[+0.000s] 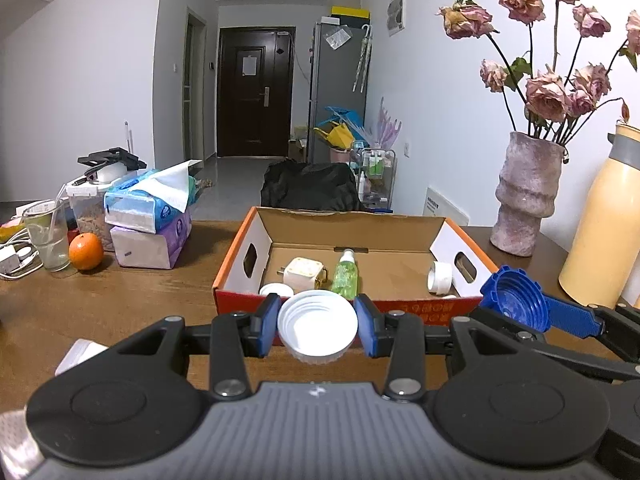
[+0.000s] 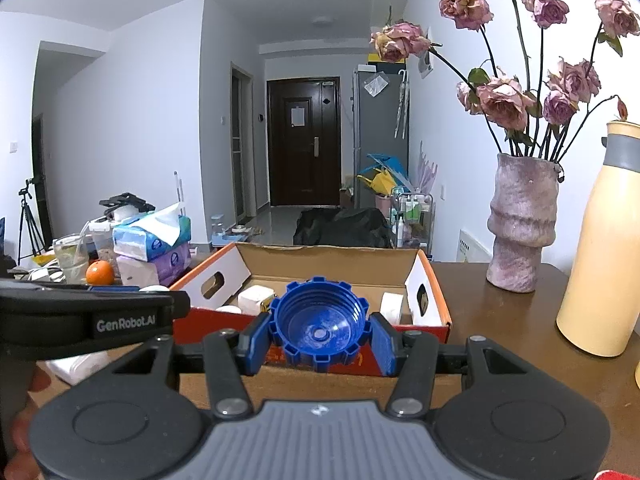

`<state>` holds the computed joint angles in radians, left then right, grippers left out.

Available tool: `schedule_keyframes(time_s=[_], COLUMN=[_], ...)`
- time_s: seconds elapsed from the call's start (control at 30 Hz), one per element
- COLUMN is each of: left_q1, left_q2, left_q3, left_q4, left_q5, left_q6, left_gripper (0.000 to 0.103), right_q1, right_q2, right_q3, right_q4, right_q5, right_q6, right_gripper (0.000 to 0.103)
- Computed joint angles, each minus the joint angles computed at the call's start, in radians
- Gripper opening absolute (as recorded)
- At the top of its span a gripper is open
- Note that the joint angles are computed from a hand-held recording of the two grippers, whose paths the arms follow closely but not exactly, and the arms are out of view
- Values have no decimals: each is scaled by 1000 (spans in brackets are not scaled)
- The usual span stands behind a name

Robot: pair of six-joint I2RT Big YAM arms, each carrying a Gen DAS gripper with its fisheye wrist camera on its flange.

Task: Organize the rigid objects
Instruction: 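Carry the white cap and blue cap in both grippers over the box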

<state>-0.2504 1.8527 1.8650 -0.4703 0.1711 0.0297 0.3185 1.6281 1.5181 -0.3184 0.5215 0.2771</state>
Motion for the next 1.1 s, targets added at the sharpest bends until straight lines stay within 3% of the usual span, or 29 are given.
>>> schedule_keyframes(time_s=[0.77, 1.1], left_q1=[-25, -34], left_q2=[166, 301], left_q3=[247, 459], left_q4=[-48, -137], left_q5=[-48, -71], left_q6=[-44, -48], left_gripper=[41, 41], right_q1=[-66, -102], right_q2=[118, 205], right_q3=[152, 265], right_q4=[-29, -64], right_q5=[-34, -60], right_q6=[-6, -11], right_gripper=[52, 51])
